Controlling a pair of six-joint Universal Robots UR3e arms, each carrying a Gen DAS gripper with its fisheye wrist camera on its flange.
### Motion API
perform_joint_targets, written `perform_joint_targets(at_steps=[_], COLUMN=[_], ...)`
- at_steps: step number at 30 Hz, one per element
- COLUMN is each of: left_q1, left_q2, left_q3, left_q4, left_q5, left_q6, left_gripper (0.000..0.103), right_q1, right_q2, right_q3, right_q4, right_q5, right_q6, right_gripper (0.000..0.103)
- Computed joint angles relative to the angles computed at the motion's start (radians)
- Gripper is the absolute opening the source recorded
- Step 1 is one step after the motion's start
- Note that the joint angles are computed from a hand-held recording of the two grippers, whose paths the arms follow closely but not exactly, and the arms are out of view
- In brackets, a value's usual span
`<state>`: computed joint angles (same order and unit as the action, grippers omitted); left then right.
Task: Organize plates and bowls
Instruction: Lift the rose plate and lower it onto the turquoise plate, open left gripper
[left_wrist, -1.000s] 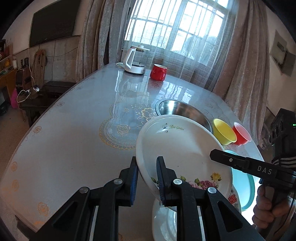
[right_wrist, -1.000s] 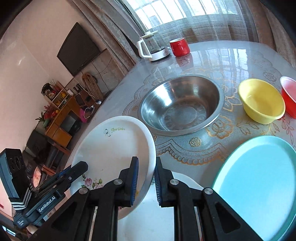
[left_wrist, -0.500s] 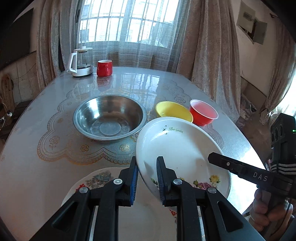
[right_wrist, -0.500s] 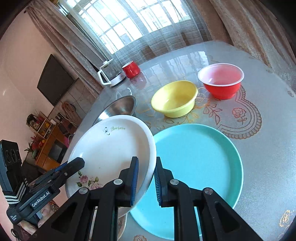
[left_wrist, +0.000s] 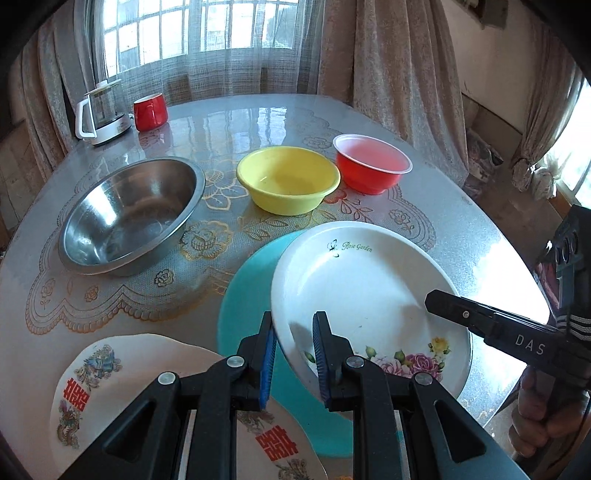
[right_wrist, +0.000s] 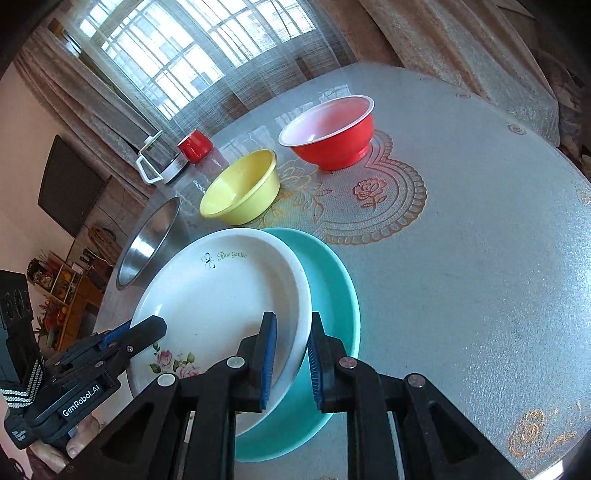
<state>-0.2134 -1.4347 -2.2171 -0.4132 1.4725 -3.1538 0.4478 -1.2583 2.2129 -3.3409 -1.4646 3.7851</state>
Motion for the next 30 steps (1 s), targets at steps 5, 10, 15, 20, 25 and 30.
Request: perform_joint_targets(at_steps=[5,10,15,20,25,30], left_q1=[-0.026,-0.041,-0.053,-0.023,0.021,0.075], left_q2=[-0.044,-0.059,-0.048,0.02,0.115,0.222], left_q3=[0.025,0.024,0.026,-0.023,-0.083,-0.133], left_q4=[-0.024,-0.016,-0.011,-0.007,-0.013,-0.039], left_q5=[0.048,0.084,0.097,0.066,0.035,0.002], left_q6=[-0.004,-0.003,0.005,-0.001,0.003,0.005], left_gripper=[0.02,0.02,0.02,0.02,0.021,0.024], right_q1=[0.0,0.012,0.031,0.067,0.096,0.12], right_q2=[0.023,0.037,0.044,0.056,0.065,0.073], right_q3=[-0.001,-0.019,-0.049,-0.093,-0.123,-0.146], right_q4=[-0.012,0.013,0.05,0.1,0.131,0.153], right_q5=[0.001,-0.013,-0.045,-0.104,-0.144,-0.177], right_q6=[0.004,0.004,-0.007,-0.016,-0.017,-0.014], right_gripper=[0.016,0.016,0.016,0.016,0.016,0.016])
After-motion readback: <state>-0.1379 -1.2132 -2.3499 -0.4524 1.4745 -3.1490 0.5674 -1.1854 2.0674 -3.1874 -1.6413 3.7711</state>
